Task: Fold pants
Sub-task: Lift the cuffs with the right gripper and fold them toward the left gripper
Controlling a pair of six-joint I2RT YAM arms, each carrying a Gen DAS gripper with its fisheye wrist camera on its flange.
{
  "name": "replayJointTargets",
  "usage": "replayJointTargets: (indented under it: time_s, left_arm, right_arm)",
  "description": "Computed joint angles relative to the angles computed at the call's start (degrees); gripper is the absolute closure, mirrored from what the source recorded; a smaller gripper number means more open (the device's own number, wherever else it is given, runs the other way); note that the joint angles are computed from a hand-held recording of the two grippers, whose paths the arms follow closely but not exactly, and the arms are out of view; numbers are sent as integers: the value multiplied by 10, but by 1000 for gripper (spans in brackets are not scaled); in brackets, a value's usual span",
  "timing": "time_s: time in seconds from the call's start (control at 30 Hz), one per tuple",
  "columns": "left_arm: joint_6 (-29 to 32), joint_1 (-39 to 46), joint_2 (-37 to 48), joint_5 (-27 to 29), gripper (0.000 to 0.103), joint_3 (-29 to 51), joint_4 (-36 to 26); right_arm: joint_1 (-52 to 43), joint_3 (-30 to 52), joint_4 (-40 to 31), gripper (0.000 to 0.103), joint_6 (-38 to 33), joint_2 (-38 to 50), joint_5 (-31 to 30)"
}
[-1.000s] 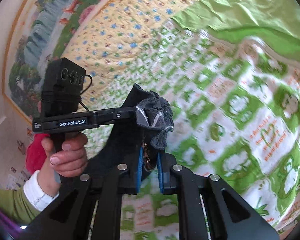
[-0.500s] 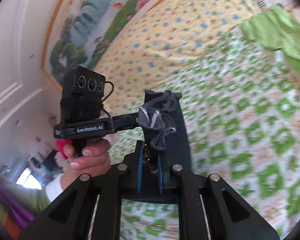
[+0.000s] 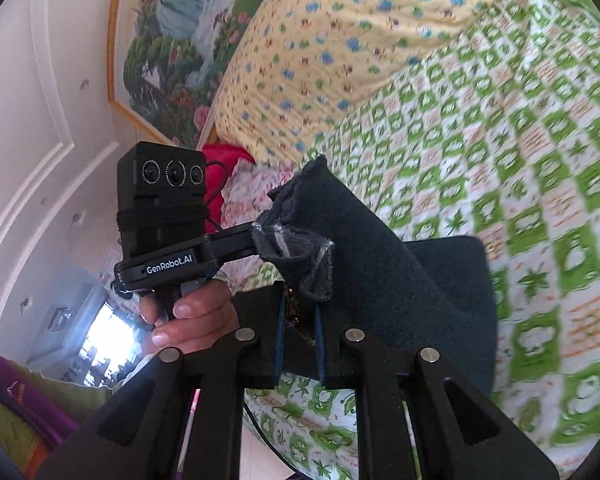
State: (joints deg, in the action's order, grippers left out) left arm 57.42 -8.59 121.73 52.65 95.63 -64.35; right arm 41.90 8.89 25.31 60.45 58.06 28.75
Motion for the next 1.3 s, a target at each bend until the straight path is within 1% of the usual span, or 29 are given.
replayJointTargets:
  time_s: [0.1,0.33,0.47,0.5,0.57,0.67,0.7,0.73,0.93,1.03,1.1,1.2,1.3]
  left_arm:
    - [-4,16,19,-3,93,2,9]
    - [-16,48,47,-5,93,-29,53]
    - [-31,57,71,-12,94,-27,67]
    - [-34,59,77,-14,96,-25,69]
    - [-38,63,91,-18,96,-17,69]
    - [-40,70,108,-17,96,-6,62]
    - [-41,71,112,-17,96,-4,61]
    - [-43,73,115,-17,96,-4,62]
    - [-52,82,124,-18,95,-3,64]
    - [-62,90,124,-18,94,-8,68]
    - [-66,99,123,-17,94,-11,71]
    - [-78,114,117,-13,94,-21,78]
    - [-85,134,112,-2,94,-23,73]
  right_arm:
    - [-27,9,58,89,-2,74,-41]
    - [-49,20,140,89,11,190,-91]
    - [-60,25,176,89,19,247,-117]
    - [-67,30,185,89,21,264,-126]
    - [-72,36,194,89,24,287,-137]
    - [-78,46,194,88,23,307,-150]
    - [-79,48,194,86,23,312,-153]
    - [-83,51,194,86,23,317,-158]
    - [-87,70,160,83,21,321,-166]
    - [-85,73,152,77,16,319,-169]
    - [-85,79,150,67,12,322,-171]
    - [-79,97,128,63,0,324,-169]
    - [-78,112,121,62,-10,332,-180]
